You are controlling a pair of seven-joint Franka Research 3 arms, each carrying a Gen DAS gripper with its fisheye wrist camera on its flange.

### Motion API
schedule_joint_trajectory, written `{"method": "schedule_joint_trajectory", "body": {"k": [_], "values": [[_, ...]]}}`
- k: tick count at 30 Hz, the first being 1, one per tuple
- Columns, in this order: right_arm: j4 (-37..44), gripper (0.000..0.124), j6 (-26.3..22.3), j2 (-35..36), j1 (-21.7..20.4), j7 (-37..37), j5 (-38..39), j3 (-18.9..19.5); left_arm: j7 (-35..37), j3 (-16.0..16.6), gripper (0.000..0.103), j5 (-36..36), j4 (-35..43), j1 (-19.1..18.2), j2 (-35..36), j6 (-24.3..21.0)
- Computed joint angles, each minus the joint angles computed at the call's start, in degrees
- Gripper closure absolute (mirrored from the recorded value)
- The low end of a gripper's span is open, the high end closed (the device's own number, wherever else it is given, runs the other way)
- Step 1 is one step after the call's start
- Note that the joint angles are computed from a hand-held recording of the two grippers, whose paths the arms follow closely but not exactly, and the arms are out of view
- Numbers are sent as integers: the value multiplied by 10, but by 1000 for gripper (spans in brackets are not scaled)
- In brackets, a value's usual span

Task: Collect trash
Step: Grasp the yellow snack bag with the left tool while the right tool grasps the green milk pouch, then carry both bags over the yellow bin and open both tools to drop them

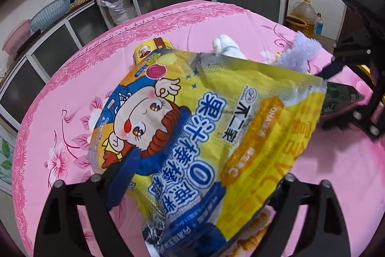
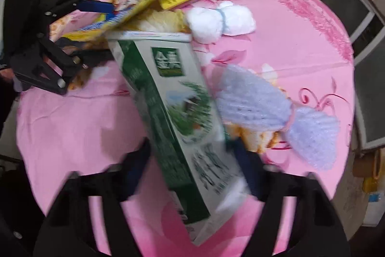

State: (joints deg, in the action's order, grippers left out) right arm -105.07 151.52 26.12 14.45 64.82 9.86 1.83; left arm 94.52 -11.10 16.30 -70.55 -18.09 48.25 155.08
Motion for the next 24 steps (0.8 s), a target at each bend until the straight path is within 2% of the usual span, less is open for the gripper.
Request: {"method": "schedule_joint_trajectory", "body": {"k": [1,3,5,8,10,16,20,21,24], "values": [[-1,73,1,0,-5,0,11,4,1,-1,35,-2,4,0,2,-3],[-6,81,10,-5,-10,8,26,5,-8,2,44,-3,7,-2,2,0],[-16,87,24,-14,-14,8,38,8,-9,-1,64,-5,-1,1,-4,7],[-45,94,59,-37,-21,3,60,15,-12,-3,81,-4,-26,4,-22,22],[-47,94,53,-44,-35,-10,88,29,-19,1,85,0,-45,5,-38,34],[-106,95,71,-95,-44,-60,154,48,1,-41,88,-27,-136,50,-105,75],[-138,95,77,-120,-41,-85,187,51,18,-55,87,-45,-178,68,-134,77],[-146,95,79,-125,-38,-87,191,49,27,-62,87,-51,-184,73,-138,66],[-163,95,81,-137,-33,-97,206,48,35,-55,86,-48,-212,67,-153,64]]}}
